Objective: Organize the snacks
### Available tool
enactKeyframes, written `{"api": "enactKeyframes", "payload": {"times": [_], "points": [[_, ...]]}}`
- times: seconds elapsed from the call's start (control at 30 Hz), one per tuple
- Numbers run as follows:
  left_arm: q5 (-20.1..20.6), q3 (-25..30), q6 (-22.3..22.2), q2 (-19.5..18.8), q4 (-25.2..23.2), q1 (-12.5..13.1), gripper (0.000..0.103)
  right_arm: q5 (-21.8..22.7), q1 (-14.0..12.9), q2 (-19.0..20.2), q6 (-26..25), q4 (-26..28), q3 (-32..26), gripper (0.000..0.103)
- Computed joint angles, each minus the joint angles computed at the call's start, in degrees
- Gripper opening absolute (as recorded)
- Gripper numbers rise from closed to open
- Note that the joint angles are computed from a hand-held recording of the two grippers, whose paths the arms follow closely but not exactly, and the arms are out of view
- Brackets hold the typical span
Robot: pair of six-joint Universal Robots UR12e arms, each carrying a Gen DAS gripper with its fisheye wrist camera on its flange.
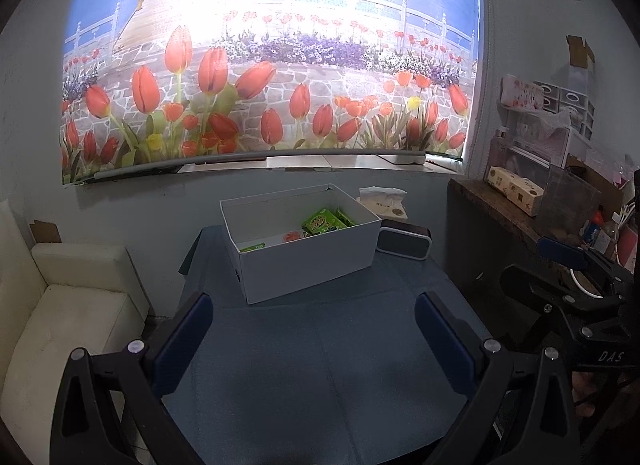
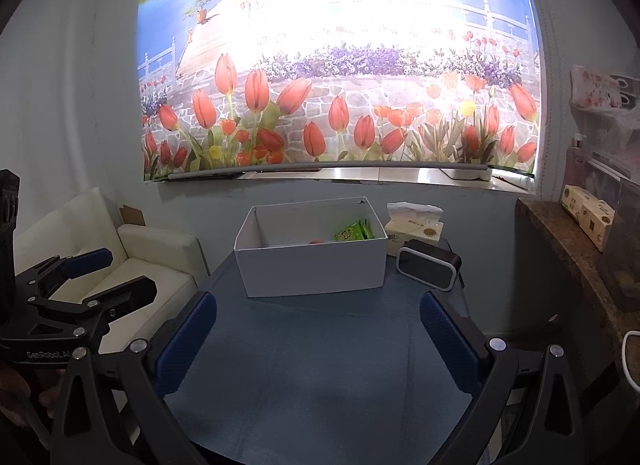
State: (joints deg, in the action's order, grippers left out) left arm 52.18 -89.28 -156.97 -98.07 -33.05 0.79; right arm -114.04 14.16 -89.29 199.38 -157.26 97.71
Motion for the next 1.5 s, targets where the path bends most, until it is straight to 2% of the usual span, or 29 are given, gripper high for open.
{"api": "enactKeyframes", "payload": {"times": [0.23,0.37,0.47,0.97,1.5], "points": [[-0.35,0.27,-0.4,0.08,0.28,0.36,0.103,1.11,-0.23,-0.33,0.95,0.07,0.22,0.103],[-0.18,0.49,-0.66,0.02,-0.26,0.46,0.103,-1.68,0.36,0.06,0.1,0.72,-0.13,0.103],[0.09,0.5,-0.38,0.02,-0.51,0.35,0.103,-0.69,0.21,-0.05,0.26,0.76,-0.06,0.103],[-0.18,1.05,0.66,-0.1,-3.31,0.32,0.103,-1.12,-0.13,-0.31,1.55,0.99,0.17,0.103],[1.18,1.21,0.08,0.0,-3.33,0.07,0.103,-0.12,-0.19,-0.17,1.13,0.24,0.19,0.103]]}}
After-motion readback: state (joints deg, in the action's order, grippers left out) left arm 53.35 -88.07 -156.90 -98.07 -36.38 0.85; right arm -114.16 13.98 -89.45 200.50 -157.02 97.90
